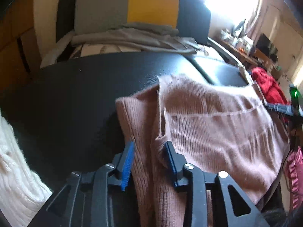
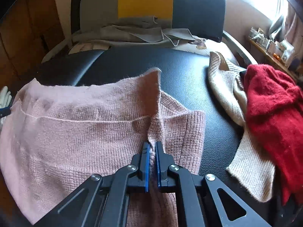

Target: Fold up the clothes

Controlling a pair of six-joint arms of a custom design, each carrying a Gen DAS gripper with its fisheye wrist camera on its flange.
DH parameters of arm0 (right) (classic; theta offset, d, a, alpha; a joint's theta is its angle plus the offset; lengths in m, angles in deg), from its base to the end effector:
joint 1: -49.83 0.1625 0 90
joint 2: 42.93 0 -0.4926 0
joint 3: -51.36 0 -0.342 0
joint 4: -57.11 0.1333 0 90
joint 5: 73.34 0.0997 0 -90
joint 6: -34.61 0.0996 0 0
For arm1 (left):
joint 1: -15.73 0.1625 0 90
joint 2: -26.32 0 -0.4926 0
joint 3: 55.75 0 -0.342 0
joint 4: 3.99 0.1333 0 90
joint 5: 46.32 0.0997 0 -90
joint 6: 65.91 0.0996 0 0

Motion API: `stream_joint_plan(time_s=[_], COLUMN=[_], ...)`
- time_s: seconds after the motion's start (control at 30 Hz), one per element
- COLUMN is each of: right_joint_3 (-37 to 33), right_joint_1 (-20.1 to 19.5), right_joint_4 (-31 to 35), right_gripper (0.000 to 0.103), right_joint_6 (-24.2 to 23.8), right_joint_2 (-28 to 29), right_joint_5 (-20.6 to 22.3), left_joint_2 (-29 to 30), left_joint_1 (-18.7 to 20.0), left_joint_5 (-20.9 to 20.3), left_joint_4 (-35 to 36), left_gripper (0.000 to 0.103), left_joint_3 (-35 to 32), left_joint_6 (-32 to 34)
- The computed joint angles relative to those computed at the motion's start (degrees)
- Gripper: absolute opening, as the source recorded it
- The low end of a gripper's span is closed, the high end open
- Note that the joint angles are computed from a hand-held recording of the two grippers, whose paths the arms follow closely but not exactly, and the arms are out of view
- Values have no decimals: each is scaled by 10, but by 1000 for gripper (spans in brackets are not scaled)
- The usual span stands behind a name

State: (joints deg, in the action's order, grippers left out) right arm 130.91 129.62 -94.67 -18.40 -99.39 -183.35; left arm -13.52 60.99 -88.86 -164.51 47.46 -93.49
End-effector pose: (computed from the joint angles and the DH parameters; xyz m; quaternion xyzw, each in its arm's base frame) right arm -0.0305 -0.7292 0.4282 0.2855 -0.8861 0.1919 0.3106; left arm -0.3029 -0.5993 0.1180 0.1115 0.9072 -0.2831 0.2906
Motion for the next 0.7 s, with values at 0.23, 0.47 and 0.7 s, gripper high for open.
stream_joint_plan(time_s=[0.23, 0.47, 0.7], right_joint_3=[13, 14, -5], right_joint_1=[3, 14, 7], right_joint_4=[-29, -82, -123], right_gripper=[6, 6, 5], right_joint_6=[-7, -41, -49], right_joint_2=[-4, 2, 30], right_joint_5=[-13, -36, -84], left_joint_2=[13, -2, -7], left_joint_1=[10, 2, 30], left_joint_5=[-43, -63, -78], left_joint_4=[3, -46, -35], left_gripper=[35, 9, 17], left_joint_3=[-25, -9, 8], left_joint_6=[62, 57, -46])
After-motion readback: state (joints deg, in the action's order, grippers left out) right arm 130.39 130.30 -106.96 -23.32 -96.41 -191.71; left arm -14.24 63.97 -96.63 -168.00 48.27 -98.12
